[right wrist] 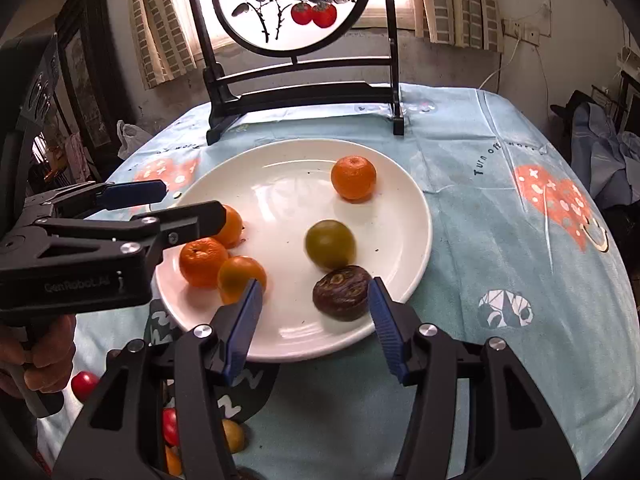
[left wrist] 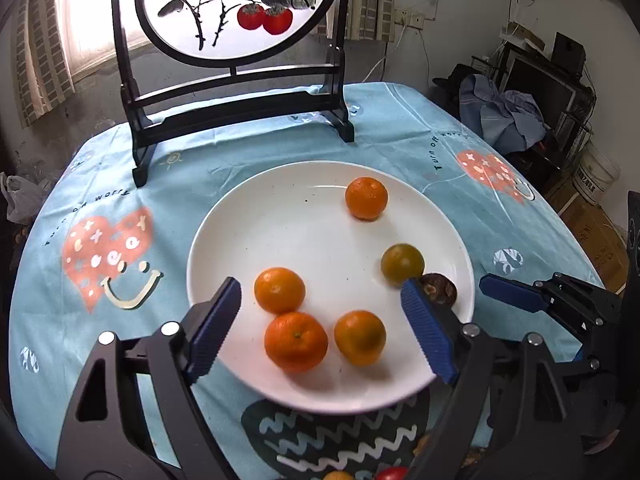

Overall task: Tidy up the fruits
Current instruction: 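Carry both fruits onto the white plate and open both tools, then grasp the pale orange citrus with the right tool while the left tool grasps a red plum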

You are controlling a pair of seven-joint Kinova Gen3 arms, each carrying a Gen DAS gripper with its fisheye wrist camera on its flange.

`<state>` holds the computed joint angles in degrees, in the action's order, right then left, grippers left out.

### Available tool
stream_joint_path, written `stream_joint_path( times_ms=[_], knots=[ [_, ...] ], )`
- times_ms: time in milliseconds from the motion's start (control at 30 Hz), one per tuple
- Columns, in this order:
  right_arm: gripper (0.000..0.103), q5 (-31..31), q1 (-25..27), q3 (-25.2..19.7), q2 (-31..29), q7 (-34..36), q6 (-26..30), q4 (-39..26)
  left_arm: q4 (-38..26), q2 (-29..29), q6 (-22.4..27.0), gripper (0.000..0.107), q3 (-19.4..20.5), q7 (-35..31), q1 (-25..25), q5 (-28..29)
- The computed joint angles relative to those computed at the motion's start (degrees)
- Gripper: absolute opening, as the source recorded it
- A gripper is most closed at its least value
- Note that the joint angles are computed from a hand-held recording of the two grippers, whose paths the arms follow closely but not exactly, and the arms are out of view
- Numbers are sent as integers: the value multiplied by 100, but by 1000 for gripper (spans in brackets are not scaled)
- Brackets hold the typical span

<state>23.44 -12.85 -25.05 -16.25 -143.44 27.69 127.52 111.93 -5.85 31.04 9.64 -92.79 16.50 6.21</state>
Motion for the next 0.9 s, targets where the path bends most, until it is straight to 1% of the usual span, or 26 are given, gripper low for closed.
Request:
stream_joint_path(
  times_ms=[67, 133, 200, 300, 400, 467, 533, 600, 633, 667, 733, 800, 833, 900],
  knots=[
    [56, 107, 75, -328, -231, -259, 110, 53, 242, -357, -11, 94, -9, 41, -25, -48],
    [56, 159, 152, -670, -442, -488, 238, 80, 412, -685, 95, 96, 41, 166, -66, -161],
    [56, 119, 193, -956, -681, -665, 339, 124, 610, -1029, 201, 97, -53, 100, -25, -86],
    [59, -209, 181, -1265, -1177, -846, 387, 308, 1091, -1671, 220, 100, -220, -28, 23, 31],
    [59, -780, 55, -1507, -1685, -918, 442, 534, 1677, -2339, 218, 100, -324, -77, -32, 71],
    [59, -1132, 53, -1797, -1904, -976, 595, 590, 2005, -2680, 320, 100, -548, -176, 24, 152],
    [59, -1437, 84, -2109, -2083, -1010, 702, 634, 2298, -2961, 433, 100, -863, -378, 155, 251],
    [59, -1648, 246, -2492, -2171, -1003, 843, 621, 2572, -3198, 448, 100, -1173, -612, 242, 344],
    [59, -1736, 278, -2578, -2127, -933, 918, 599, 2693, -3286, 441, 100, -1264, -691, 244, 394],
    [59, -1847, 286, -2559, -2082, -863, 930, 590, 2778, -3344, 466, 100, -1365, -825, 221, 470],
    [59, -2014, 319, -2496, -2144, -761, 884, 624, 2786, -3324, 634, 100, -1749, -1015, 399, 604],
    [59, -2172, 414, -2507, -2117, -649, 892, 620, 2861, -3487, 597, 100, -2001, -1242, 478, 798],
    [59, -2272, 417, -2502, -2090, -600, 854, 638, 2868, -3493, 595, 100, -2104, -1354, 522, 877],
    [59, -2430, 388, -2475, -1989, -493, 721, 688, 2863, -3448, 607, 100, -2165, -1498, 498, 1001]
  ],
)
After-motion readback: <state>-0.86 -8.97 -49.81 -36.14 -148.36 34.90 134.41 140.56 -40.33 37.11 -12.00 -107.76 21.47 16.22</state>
